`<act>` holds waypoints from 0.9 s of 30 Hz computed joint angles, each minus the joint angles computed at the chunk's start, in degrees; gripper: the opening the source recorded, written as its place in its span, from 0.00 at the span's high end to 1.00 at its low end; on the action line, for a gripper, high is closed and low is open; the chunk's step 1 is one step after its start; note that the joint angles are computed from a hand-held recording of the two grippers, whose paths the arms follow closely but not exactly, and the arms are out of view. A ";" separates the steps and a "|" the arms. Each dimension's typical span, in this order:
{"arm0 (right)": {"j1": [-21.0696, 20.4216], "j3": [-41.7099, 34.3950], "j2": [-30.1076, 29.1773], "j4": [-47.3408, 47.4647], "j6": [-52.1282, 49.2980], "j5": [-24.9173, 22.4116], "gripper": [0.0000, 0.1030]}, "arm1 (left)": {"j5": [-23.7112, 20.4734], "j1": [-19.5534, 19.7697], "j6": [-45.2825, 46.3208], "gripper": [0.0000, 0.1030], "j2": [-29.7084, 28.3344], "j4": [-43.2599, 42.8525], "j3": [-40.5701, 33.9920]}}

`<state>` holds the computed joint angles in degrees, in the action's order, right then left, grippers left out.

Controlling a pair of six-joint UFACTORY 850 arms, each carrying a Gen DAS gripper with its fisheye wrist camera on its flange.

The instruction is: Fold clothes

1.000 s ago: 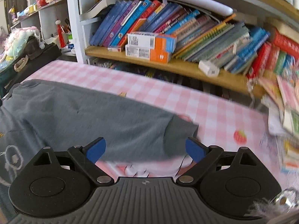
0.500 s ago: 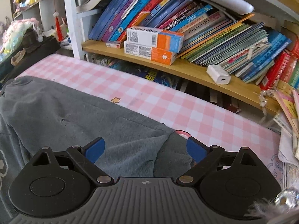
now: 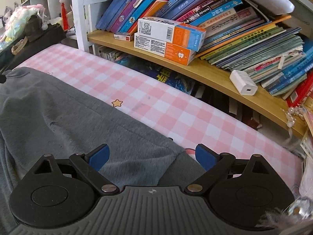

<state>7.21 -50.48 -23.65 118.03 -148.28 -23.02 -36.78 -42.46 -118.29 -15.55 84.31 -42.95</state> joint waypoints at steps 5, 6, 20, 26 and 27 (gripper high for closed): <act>-0.26 -2.13 -1.98 -1.81 1.33 -0.75 0.08 | 0.66 1.50 2.06 0.08 -2.23 0.96 -1.64; -0.29 -2.64 -2.41 -2.30 1.66 -0.65 0.08 | 1.04 1.89 2.19 0.08 -2.59 1.51 -1.87; -2.03 -9.49 -7.85 -13.68 10.61 -1.05 0.28 | 3.84 7.05 3.46 0.09 -6.93 14.63 -4.34; -2.23 -10.92 -9.03 -20.34 14.79 -0.81 0.42 | 7.80 9.23 8.67 0.17 -8.72 15.00 -6.02; -2.28 -11.12 -9.21 -21.17 15.38 -0.81 0.43 | 8.64 9.70 10.66 0.19 -9.25 13.68 -6.52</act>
